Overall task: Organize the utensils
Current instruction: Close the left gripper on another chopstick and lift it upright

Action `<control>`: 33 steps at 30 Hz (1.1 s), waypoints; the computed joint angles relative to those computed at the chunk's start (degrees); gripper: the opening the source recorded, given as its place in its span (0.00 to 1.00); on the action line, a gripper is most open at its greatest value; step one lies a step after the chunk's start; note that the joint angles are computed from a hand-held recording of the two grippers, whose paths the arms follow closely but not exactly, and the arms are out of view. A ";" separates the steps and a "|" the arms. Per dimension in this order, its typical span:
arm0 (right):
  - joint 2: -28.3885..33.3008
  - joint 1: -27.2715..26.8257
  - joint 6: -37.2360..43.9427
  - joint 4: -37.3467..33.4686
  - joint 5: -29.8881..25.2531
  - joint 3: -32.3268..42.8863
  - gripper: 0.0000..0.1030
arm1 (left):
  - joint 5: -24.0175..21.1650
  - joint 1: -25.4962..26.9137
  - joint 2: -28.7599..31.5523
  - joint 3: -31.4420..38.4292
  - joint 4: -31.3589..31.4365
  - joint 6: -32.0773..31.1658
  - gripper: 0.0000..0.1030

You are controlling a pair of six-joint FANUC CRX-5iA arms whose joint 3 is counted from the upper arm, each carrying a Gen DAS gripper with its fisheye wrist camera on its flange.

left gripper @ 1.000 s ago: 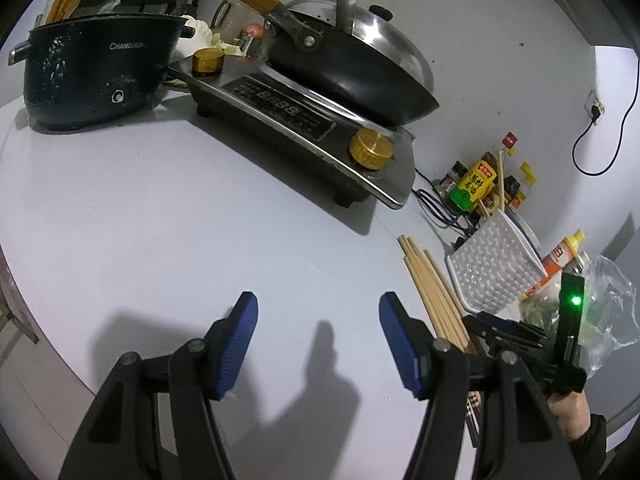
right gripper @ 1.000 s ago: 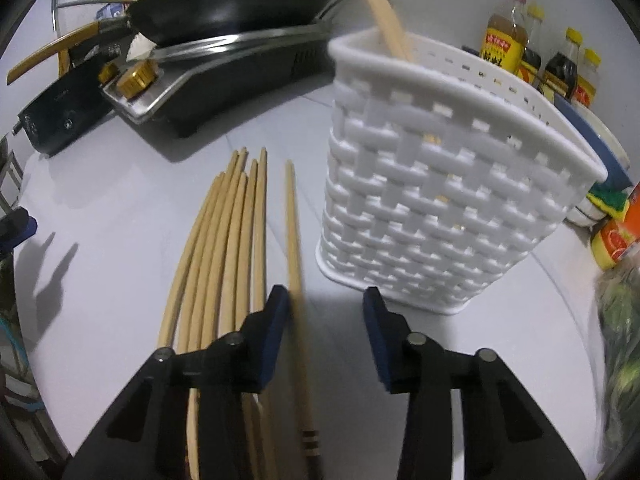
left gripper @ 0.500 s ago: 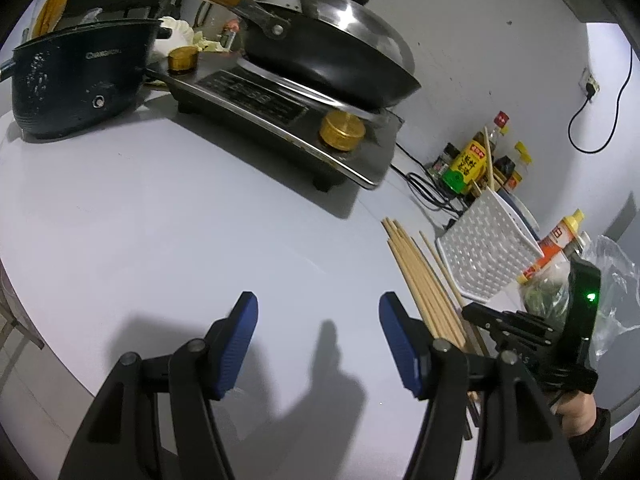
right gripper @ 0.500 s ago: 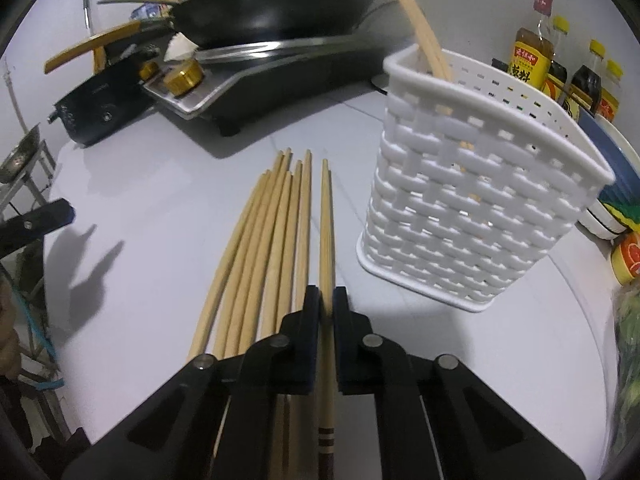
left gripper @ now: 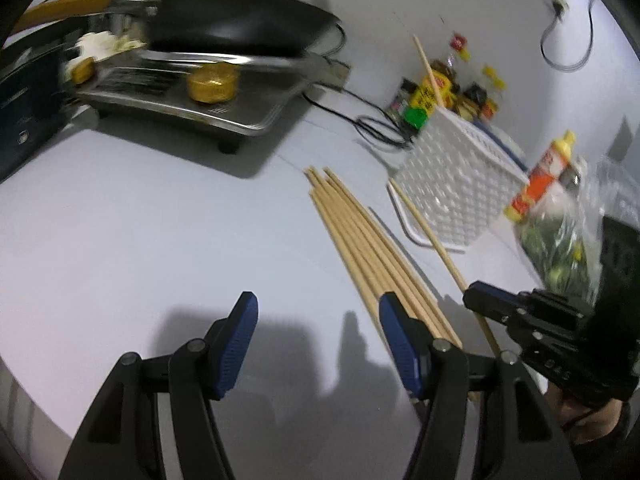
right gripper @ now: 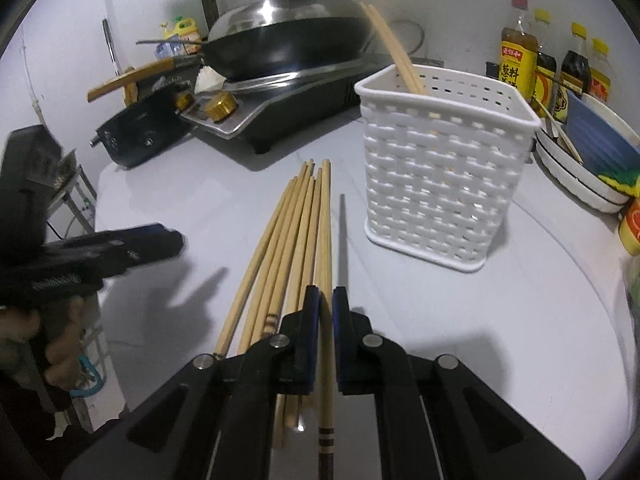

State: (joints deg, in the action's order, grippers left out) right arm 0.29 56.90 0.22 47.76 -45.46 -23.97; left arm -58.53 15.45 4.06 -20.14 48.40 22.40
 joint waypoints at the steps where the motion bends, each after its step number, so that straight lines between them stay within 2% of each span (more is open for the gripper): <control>1: -0.66 0.15 -0.83 0.53 0.42 -0.84 0.06 | 0.49 -0.75 -0.26 -0.05 -0.85 -0.02 0.61; 3: -1.76 0.20 -1.86 1.27 1.17 -2.24 0.06 | 1.90 -2.20 -0.85 -0.17 -2.51 -0.15 0.61; 6: -3.04 0.15 -3.55 2.40 2.18 -3.89 0.06 | 7.86 -4.83 -3.39 -2.03 -5.75 -1.93 0.61; 10: -4.20 0.13 -4.94 3.70 2.85 -5.43 0.06 | 10.11 -6.35 -4.05 -2.18 -9.24 -1.51 0.61; 14: -4.44 0.13 -5.50 4.58 3.28 -5.98 0.06 | 10.89 -7.00 -3.84 -1.77 -12.50 -0.42 0.61; 20: -4.88 -0.32 -6.25 5.51 4.41 -6.77 0.06 | 12.05 -6.65 -3.41 -1.81 -11.96 -1.34 0.61; 25: -5.10 -0.41 -6.68 6.04 4.69 -7.04 0.06 | 10.68 -6.23 -2.28 -0.88 -11.16 -1.90 0.61; 27: -5.26 -0.44 -6.80 6.24 4.67 -7.12 0.06 | 10.98 -6.15 -2.34 -1.15 -10.43 -2.43 0.47; 29: -5.39 -0.43 -6.94 6.48 4.56 -7.12 0.06 | 11.04 -5.89 -2.39 -1.21 -10.01 -2.34 0.23; 32: -5.62 -0.22 -6.89 6.87 4.34 -7.14 0.06 | 10.06 -5.37 -2.09 -1.02 -9.29 -2.70 0.11; 33: -5.65 -0.12 -6.82 7.05 4.26 -7.08 0.06 | 9.76 -5.23 -1.98 -0.96 -9.07 -2.89 0.10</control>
State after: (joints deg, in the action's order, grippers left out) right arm -5.35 56.78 -6.60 54.80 -41.20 -31.06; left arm -48.76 10.22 2.08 -21.09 39.33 19.51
